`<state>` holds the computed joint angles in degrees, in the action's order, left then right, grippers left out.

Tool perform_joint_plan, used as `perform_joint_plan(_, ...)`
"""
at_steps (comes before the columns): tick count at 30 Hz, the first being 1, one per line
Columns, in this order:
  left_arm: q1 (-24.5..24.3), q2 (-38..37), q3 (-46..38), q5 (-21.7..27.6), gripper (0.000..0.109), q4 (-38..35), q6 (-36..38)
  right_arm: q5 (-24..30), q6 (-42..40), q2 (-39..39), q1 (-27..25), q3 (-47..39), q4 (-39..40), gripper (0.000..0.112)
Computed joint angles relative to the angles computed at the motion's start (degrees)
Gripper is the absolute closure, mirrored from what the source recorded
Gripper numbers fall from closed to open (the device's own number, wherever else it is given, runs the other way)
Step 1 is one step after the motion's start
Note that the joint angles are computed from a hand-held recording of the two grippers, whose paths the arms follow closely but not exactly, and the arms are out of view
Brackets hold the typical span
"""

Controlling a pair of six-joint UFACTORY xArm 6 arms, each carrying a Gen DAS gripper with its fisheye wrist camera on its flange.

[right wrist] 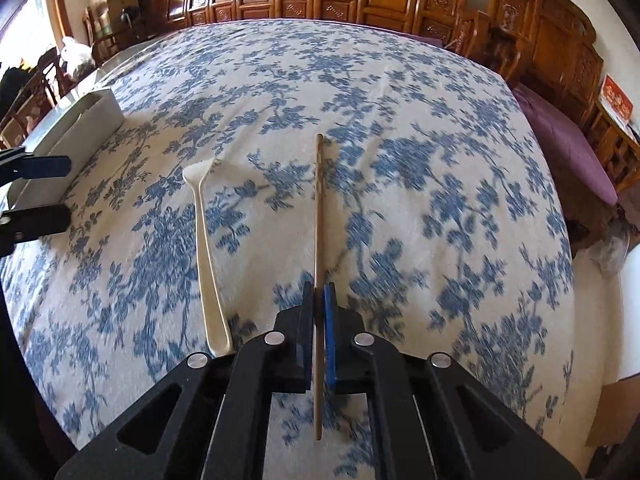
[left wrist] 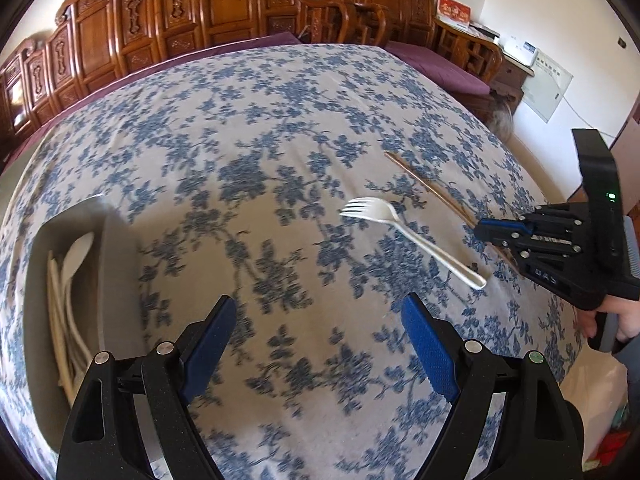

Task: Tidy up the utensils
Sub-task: 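Move the right tool to the cloth and grasp the wooden chopstick, then grasp the white plastic fork with the left tool while the right tool holds the chopstick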

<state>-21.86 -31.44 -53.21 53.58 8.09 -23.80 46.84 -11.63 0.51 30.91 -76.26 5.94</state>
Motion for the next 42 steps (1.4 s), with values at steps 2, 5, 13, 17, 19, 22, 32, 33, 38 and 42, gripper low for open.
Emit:
perform_joint_plan(2,-0.8,1.5,-0.8,-0.6,0.028,0.2,-0.5,-0.7,-0.9,-1.9,-0.8,1.9,1.3,0.107)
perform_joint_plan(5,-1.8,3.6,-1.9,-1.4,0.028,0.2,-0.8,-1.4,-1.6,-4.5,-1.7,4.2,2.3,0.107)
perform_joint_plan(13,-4.1,9.6,-5.7,-4.8,0.028,1.0,-3.0,-2.9,-2.8,-9.7,-3.9,9.0,4.7,0.107)
perform_joint_plan(17,-4.9,12.7,-7.6,-5.6,0.028,1.6,-4.0,-3.4,-3.1,-11.5,-5.0,10.6,6.0,0.107)
perform_joint_plan(19,-5.2,14.0,-8.3,-5.9,0.031,1.0,-3.8,-3.7,-2.9,-12.2,-5.5,11.4,6.6,0.106)
perform_joint_plan(22,-5.5,15.3,-8.6,-6.7,0.042,0.7,-4.3,-4.0,-3.1,-13.3,-6.1,12.6,7.2,0.106)
perform_joint_plan(32,-3.7,17.8,-8.2,-10.7,0.085,-6.6,-2.4,-3.5,-2.5,-14.9,-6.2,13.8,6.6,0.106)
perform_joint_plan(33,-3.5,17.8,-8.1,-11.0,0.091,-7.1,-2.3,-3.4,-2.3,-15.1,-6.1,13.9,6.5,0.106)
perform_joint_plan(38,-3.6,17.4,-7.7,-11.1,0.106,-7.9,-1.3,-2.9,-1.1,-15.6,-5.3,13.6,5.5,0.106)
perform_joint_plan(42,-4.0,15.5,-7.0,-9.3,0.106,-7.2,-1.1,-2.3,0.3,-16.3,-4.0,13.5,3.9,0.106)
